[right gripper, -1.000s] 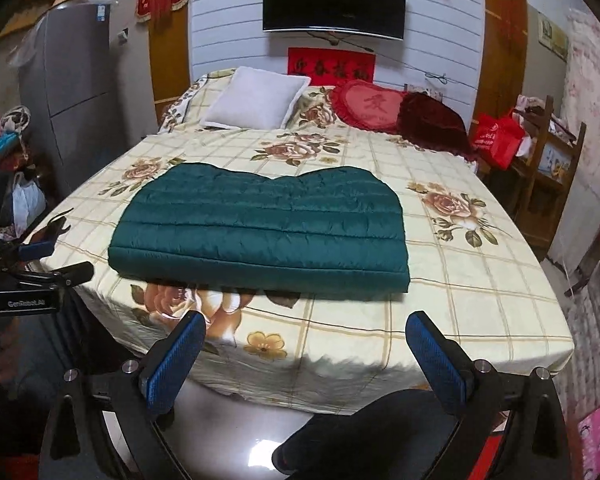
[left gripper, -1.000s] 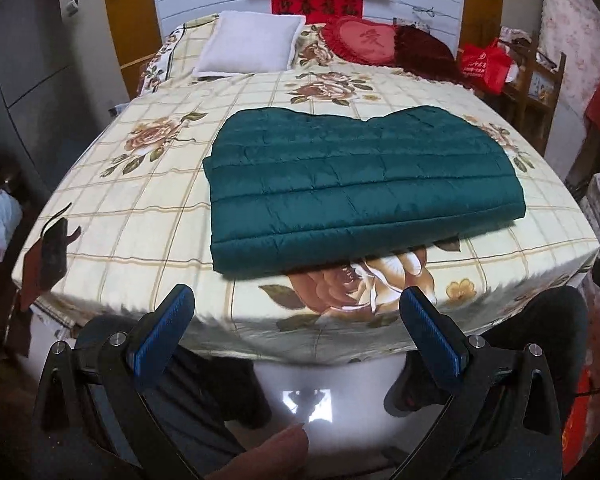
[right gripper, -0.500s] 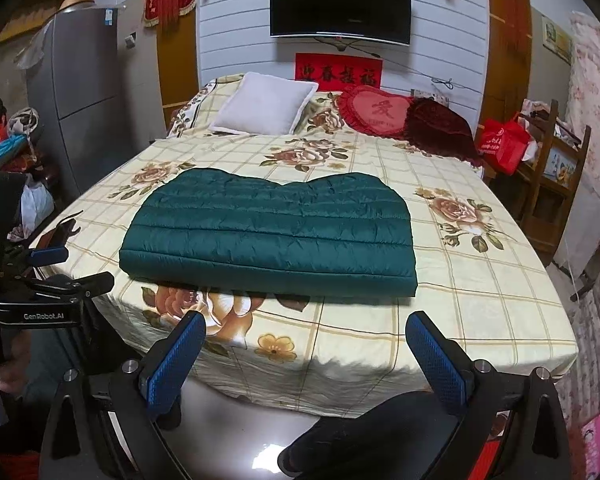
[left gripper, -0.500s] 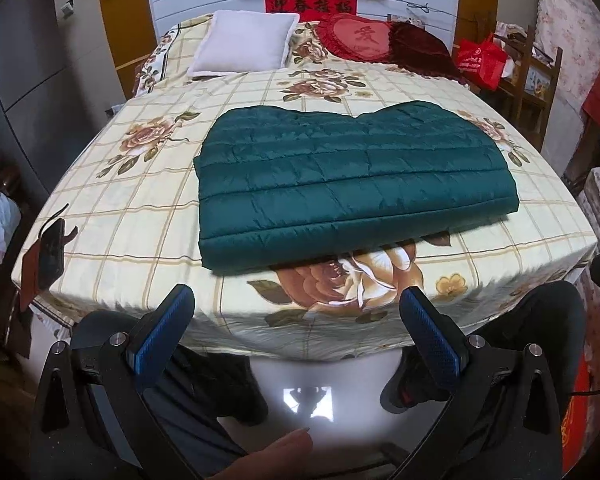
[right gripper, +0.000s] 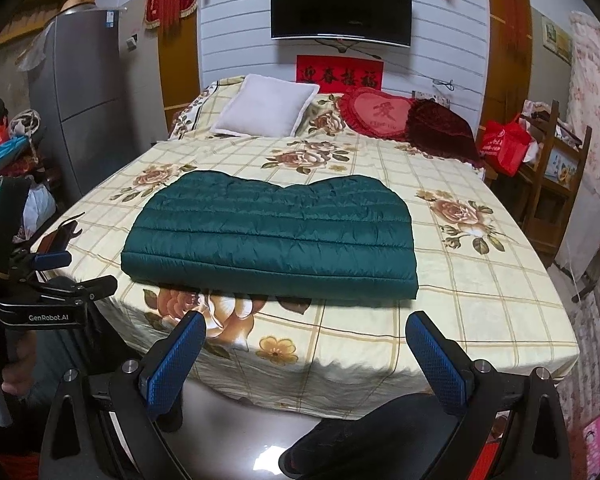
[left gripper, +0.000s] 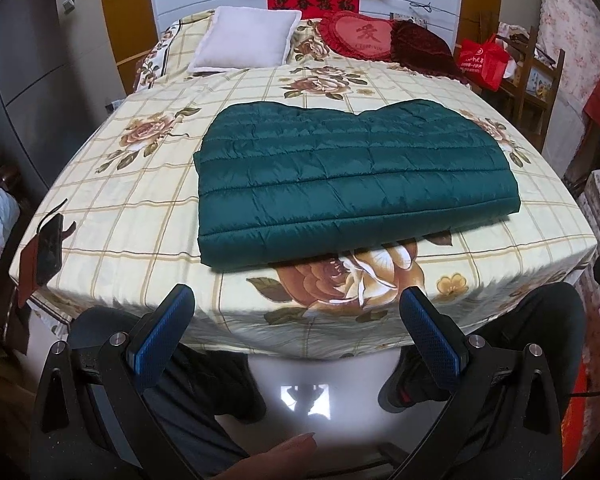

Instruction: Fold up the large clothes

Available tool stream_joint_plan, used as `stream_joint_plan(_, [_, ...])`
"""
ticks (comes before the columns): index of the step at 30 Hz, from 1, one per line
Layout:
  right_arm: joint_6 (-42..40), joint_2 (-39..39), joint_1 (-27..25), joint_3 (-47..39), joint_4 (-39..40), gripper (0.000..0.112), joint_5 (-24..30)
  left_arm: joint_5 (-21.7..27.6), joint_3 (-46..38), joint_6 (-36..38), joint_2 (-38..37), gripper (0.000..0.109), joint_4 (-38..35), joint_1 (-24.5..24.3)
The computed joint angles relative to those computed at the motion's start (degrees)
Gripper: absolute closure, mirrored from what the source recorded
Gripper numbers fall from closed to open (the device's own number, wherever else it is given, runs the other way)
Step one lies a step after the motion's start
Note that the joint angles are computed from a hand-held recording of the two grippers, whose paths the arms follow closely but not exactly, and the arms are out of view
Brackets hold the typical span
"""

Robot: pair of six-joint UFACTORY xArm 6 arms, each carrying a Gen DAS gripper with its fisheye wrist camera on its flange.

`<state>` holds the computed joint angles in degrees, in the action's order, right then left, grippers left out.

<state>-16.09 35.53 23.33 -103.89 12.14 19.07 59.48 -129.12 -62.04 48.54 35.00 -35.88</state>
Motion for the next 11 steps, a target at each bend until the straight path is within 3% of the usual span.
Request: stream_joint_plan(11, [-0.8, 0.7, 0.0, -0.8, 1.1, 0.013, 0.5, -2.7, 2.4, -0.7, -1.0, 0.006, 0.1, 0.0])
